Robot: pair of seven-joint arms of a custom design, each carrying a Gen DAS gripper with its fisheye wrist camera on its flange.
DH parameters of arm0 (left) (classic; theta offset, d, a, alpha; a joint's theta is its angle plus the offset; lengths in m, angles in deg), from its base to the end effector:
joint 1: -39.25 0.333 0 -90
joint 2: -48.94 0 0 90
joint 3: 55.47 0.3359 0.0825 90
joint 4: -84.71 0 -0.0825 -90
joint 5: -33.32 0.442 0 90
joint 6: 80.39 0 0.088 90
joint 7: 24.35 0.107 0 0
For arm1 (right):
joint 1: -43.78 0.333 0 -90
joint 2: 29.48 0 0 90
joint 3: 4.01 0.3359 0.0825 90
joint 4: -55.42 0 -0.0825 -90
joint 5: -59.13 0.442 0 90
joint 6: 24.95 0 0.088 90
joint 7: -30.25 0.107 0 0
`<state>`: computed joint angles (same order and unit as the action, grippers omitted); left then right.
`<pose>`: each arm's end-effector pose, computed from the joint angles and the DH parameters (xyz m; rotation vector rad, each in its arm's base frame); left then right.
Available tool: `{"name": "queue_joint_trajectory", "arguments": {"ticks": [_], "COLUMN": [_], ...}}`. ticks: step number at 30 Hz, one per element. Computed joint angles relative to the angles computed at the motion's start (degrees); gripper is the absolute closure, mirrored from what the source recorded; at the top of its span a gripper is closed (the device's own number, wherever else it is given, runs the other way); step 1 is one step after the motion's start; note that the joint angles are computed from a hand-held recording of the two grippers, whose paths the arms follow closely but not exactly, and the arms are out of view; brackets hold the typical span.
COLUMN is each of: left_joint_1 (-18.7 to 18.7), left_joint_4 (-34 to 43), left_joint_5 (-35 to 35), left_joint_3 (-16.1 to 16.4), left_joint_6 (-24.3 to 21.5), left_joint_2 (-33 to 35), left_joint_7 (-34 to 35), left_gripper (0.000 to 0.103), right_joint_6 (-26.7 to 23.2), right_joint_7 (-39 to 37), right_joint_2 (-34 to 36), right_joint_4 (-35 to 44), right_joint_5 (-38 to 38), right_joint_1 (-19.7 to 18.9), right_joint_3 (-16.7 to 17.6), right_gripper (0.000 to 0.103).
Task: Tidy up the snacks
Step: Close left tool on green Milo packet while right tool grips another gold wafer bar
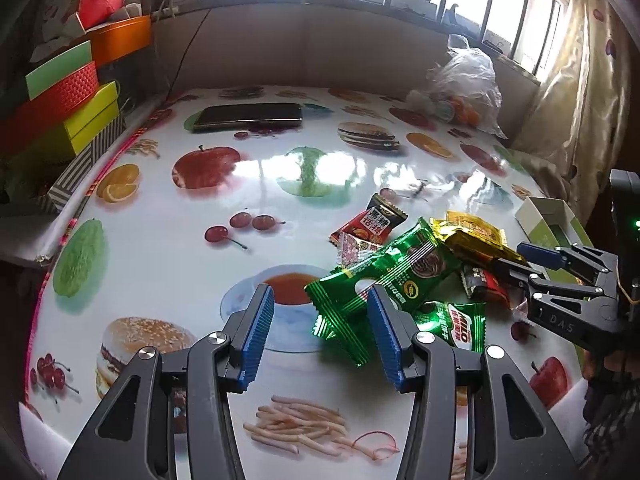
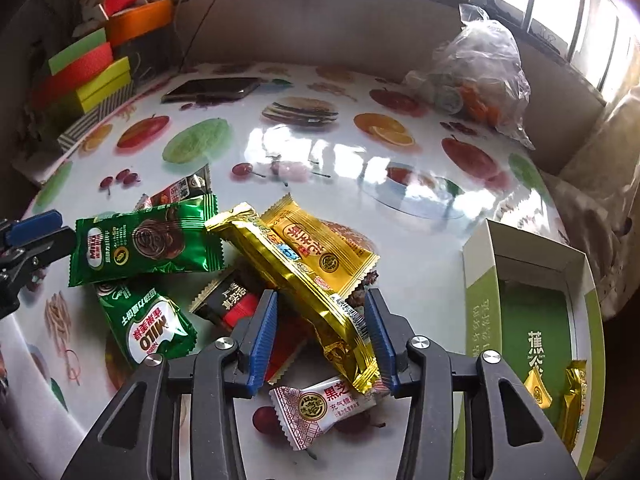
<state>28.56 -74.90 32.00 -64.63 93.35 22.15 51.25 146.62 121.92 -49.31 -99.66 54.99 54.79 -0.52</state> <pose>0.4147 -0.1454 0.4046 -1.7840 1.9382 -0.8208 0.4516 0.1215 0.3865 -2.0972 1.5544 -0.5711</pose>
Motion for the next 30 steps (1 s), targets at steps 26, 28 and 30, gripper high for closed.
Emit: {"name": "queue_joint_trajectory", "arguments": {"ticks": [26,28,30], "left_joint_1": [-3.82,-3.57,-1.87], "left_joint_4": [6.27,6.99,7.27], "left_joint_5": [1.07,1.3,2.79], "left_joint_3": [0.83,0.42,-1.31], "left_joint_6": [-2.09,-3.06,-3.18], "left_joint_2": [6.65,7.47,7.82], "left_joint_7": [13.45,14.56,13.87], "left_gripper": [0.053,0.053,0.053], "right_joint_6": [-2.84,-3.55,-4.31], "right_joint_7": [-6.19,-6.44,-7.17], "right_joint_2": [-11.14,-12.19,-13.01], "right_joint_4": [-7.07,-7.72,-8.13], "right_joint_5": [12.83,13.12,13.58], "right_joint_1": [7.93,7.85,8.35], "right_joint_3": [-7.35,-7.05,-7.29], "right_gripper": [0.077,0.077,0.077]}}
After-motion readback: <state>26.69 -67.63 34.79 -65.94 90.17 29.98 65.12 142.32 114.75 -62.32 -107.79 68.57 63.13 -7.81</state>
